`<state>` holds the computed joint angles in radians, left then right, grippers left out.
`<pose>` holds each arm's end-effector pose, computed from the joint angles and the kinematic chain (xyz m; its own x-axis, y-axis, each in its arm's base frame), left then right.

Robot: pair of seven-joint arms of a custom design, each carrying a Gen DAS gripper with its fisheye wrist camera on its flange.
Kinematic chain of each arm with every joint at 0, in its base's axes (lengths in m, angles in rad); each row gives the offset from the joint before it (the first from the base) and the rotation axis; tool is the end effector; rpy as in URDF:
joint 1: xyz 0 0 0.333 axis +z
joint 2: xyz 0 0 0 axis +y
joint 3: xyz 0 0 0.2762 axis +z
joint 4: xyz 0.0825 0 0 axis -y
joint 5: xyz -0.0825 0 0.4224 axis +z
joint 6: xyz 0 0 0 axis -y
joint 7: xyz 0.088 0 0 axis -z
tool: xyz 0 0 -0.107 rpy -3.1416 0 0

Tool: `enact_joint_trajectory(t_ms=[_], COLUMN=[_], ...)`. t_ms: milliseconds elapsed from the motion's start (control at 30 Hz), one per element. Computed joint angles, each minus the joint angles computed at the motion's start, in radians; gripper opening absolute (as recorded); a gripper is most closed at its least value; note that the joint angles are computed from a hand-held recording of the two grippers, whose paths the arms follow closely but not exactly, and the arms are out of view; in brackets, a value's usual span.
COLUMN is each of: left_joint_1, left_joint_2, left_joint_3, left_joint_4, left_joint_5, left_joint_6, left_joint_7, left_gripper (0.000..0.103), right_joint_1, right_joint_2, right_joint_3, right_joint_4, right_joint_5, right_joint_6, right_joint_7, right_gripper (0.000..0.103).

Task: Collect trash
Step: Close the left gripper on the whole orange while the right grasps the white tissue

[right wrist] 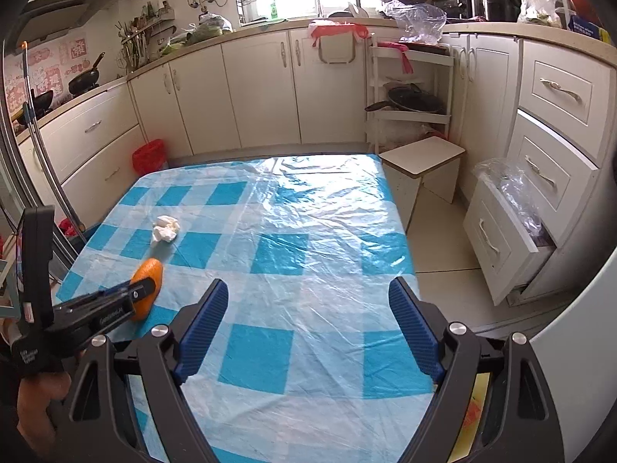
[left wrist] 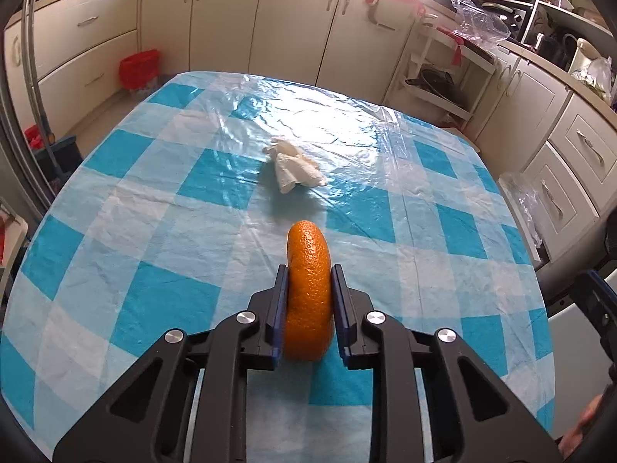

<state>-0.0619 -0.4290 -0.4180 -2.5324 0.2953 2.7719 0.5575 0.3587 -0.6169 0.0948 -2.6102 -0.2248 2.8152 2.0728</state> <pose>0.4423 -0.2428 0.4240 0.1871 -0.9584 0.2155 -0.7406 -0.2817 -0.6101 0.4128 0.2144 0.4967 0.1867 -0.9762 -0.1106 -0.6776 -0.0464 -0.7340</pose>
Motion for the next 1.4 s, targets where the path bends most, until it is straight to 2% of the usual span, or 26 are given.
enact_joint_trajectory(t_ms=[100, 200, 300, 367, 500, 567, 633, 700, 733, 767, 933, 1033, 1200, 1267, 1400], left_joint_1=[-0.017, -0.026, -0.031, -0.031, -0.03, -0.027, -0.027, -0.026, -0.024, -0.021, -0.03, -0.054, -0.092, -0.095, -0.088], left_joint_2=[-0.076, -0.122, -0.15, -0.168, -0.173, -0.17, -0.163, -0.157, -0.154, -0.151, -0.129, -0.104, -0.06, -0.046, -0.038], left_joint_3=[0.012, 0.017, 0.026, 0.028, 0.025, 0.023, 0.026, 0.026, 0.022, 0.019, 0.007, 0.014, 0.015, 0.004, -0.022], left_joint_4=[-0.075, -0.114, -0.146, -0.165, -0.172, -0.171, -0.168, -0.165, -0.161, -0.157, -0.132, -0.115, -0.082, -0.069, -0.054], left_joint_5=[-0.029, -0.06, -0.099, -0.121, -0.152, -0.164, -0.178, -0.187, -0.188, -0.187, -0.17, -0.178, -0.187, -0.18, -0.148], left_joint_6=[0.006, 0.005, 0.019, 0.025, 0.035, 0.041, 0.046, 0.049, 0.047, 0.045, 0.033, 0.044, 0.058, 0.063, 0.058], left_joint_7=[0.0, 0.019, 0.033, 0.045, 0.075, 0.086, 0.099, 0.109, 0.113, 0.117, 0.154, 0.187, 0.238, 0.248, 0.241], left_gripper=[0.02, 0.02, 0.02, 0.02, 0.02, 0.02, 0.02, 0.02, 0.02, 0.02, 0.02, 0.02, 0.02, 0.02, 0.02], right_joint_1=[0.061, 0.133, 0.162, 0.154, 0.119, 0.108, 0.108, 0.104, 0.102, 0.098, 0.08, 0.069, 0.064, 0.066, 0.069], right_joint_2=[0.129, 0.289, 0.465, 0.552, 0.701, 0.749, 0.773, 0.781, 0.778, 0.772, 0.664, 0.533, 0.235, 0.149, 0.031], right_joint_3=[-0.031, -0.052, -0.038, -0.012, 0.038, 0.052, 0.056, 0.062, 0.064, 0.066, 0.066, 0.049, -0.006, -0.03, -0.037], right_joint_4=[0.102, 0.239, 0.403, 0.49, 0.653, 0.706, 0.733, 0.748, 0.749, 0.744, 0.622, 0.473, 0.179, 0.11, 0.027], right_joint_5=[0.052, 0.127, 0.215, 0.254, 0.251, 0.233, 0.184, 0.16, 0.152, 0.153, 0.173, 0.2, 0.254, 0.273, 0.255], right_joint_6=[0.014, 0.005, -0.036, -0.058, -0.117, -0.147, -0.157, -0.168, -0.177, -0.183, -0.183, -0.174, -0.194, -0.209, -0.196], right_joint_7=[-0.049, -0.155, -0.264, -0.298, -0.3, -0.293, -0.267, -0.266, -0.268, -0.274, -0.318, -0.338, -0.327, -0.305, -0.269], right_gripper=[0.083, 0.083, 0.083, 0.083, 0.082, 0.074, 0.071, 0.054, 0.037, 0.028, 0.024, 0.024, 0.024, 0.024, 0.024])
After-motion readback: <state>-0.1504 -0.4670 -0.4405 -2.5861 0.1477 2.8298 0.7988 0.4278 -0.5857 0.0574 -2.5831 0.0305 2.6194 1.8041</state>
